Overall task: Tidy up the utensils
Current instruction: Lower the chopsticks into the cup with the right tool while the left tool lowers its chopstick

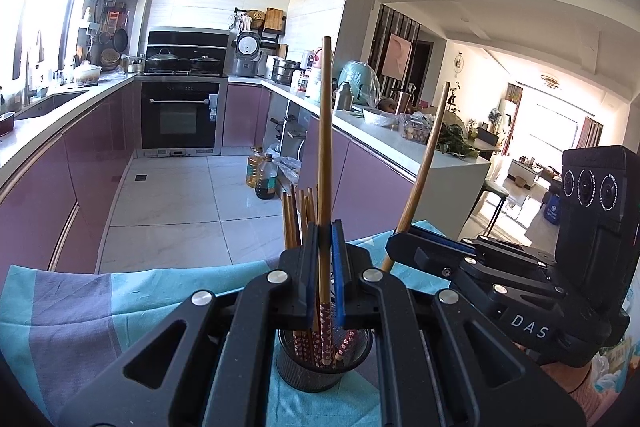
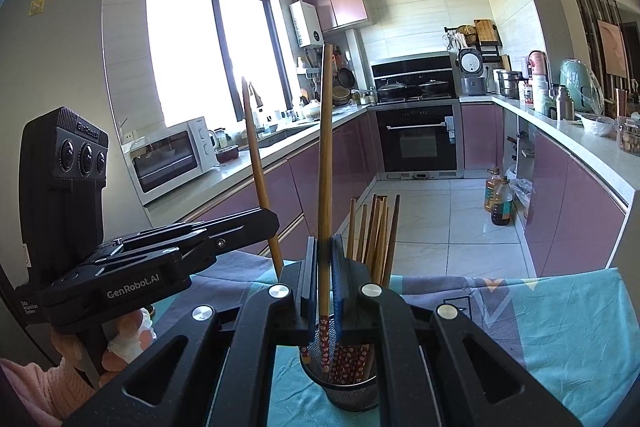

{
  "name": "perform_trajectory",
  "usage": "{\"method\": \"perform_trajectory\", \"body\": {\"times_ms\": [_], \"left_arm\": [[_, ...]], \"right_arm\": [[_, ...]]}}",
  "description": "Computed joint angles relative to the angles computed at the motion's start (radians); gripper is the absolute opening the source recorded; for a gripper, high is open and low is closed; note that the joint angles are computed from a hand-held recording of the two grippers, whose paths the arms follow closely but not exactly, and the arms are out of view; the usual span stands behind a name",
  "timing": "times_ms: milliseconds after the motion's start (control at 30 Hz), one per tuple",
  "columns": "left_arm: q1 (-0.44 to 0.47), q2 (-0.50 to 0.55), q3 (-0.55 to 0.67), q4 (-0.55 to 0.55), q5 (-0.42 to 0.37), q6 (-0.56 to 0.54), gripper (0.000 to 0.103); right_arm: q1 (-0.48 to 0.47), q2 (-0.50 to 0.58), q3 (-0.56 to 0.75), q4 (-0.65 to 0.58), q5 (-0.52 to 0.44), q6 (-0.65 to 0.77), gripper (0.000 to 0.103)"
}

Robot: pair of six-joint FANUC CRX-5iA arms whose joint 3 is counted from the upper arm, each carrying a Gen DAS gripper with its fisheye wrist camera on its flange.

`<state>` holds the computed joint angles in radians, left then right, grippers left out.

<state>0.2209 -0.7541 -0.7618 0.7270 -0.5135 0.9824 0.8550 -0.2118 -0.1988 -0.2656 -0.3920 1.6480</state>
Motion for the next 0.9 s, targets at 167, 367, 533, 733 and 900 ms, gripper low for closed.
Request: {"method": "perform_trajectory", "body": {"times_ms": [167, 367, 533, 733, 900], "left_arm": [[0.006, -0.007, -0.006, 0.004, -0.005, -0.003, 0.007], [0.01, -0.002, 0.0, 0.0, -0.008, 0.004, 0.007], [0.01, 0.015, 0.014, -0.009, -0.013, 0.015, 0.007], [0.007, 0.023, 0.025, -0.023, -0.019, 0.03, 0.007], [0.014, 0.027, 0.027, -0.021, -0.03, 0.026, 0.007]], "right_arm": [[0.014, 0.003, -0.018, 0.06, 0.017, -0.055, 0.006], [0.026, 0.009, -0.034, 0.114, 0.031, -0.114, 0.006], [0.023, 0.02, -0.024, 0.12, 0.02, -0.123, 0.006], [0.018, 0.031, -0.016, 0.115, 0.008, -0.124, 0.006], [0.018, 0.032, -0.014, 0.117, -0.001, -0.127, 0.005]]}}
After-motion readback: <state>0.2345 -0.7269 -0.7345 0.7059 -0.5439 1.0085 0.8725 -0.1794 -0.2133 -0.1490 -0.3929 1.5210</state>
